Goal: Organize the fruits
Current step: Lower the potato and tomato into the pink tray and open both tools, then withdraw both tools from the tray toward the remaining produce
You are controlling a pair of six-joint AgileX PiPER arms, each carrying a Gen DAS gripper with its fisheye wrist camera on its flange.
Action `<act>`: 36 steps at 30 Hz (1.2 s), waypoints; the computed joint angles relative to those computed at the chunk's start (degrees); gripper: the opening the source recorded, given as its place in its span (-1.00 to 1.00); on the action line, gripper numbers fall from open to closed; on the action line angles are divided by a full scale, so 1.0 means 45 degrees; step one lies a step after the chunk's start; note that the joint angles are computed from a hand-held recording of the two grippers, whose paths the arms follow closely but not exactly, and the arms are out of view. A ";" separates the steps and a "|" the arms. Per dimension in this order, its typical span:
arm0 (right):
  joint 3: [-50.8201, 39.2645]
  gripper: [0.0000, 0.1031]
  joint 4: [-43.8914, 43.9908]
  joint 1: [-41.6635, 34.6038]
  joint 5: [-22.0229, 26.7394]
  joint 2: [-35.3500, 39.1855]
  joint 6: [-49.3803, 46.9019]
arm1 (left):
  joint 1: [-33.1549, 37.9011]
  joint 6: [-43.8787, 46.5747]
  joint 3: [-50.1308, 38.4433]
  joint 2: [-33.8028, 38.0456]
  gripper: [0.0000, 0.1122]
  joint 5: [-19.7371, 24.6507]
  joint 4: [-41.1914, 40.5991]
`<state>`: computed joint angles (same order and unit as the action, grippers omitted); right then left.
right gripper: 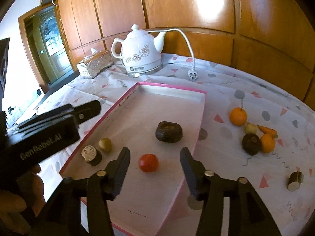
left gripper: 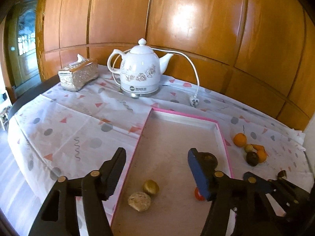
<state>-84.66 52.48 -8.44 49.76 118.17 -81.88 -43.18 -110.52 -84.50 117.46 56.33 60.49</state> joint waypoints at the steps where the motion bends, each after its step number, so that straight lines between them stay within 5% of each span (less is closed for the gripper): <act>1: 0.0119 0.06 0.0117 -0.0042 -0.0142 -0.0073 -0.0134 | -0.0007 -0.0086 0.0048 -0.0045 0.30 -0.0049 0.0034; 3: 0.0411 0.07 0.0365 -0.0122 -0.0563 -0.0255 -0.0405 | -0.0085 -0.0464 0.0157 -0.0126 0.52 -0.0027 0.0170; 7: 0.0958 0.07 0.0412 -0.0006 -0.2178 -0.0681 -0.0371 | -0.0227 -0.0870 0.0261 -0.0186 0.52 -0.0014 0.0370; 10: 0.0787 0.07 0.0342 -0.0236 -0.2238 -0.0654 0.0097 | -0.0309 -0.0842 0.0128 -0.0103 0.56 0.0003 0.0361; 15: 0.1840 0.06 0.0588 -0.0011 -0.4951 -0.1407 -0.0672 | -0.0514 -0.0388 -0.0443 0.0200 0.60 0.0132 0.0211; 23: 0.0525 0.07 0.0310 -0.1052 -0.2916 -0.0743 0.0390 | -0.0658 0.0695 -0.1508 0.0729 0.60 0.0160 -0.0221; 36: 0.0442 0.18 0.0311 -0.1401 -0.3589 -0.0416 0.0229 | -0.0719 0.2363 -0.3098 0.1637 0.60 -0.0044 -0.1178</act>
<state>-82.67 53.88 -14.74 33.61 116.29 -80.85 -46.42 -99.89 -98.44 124.82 56.13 55.18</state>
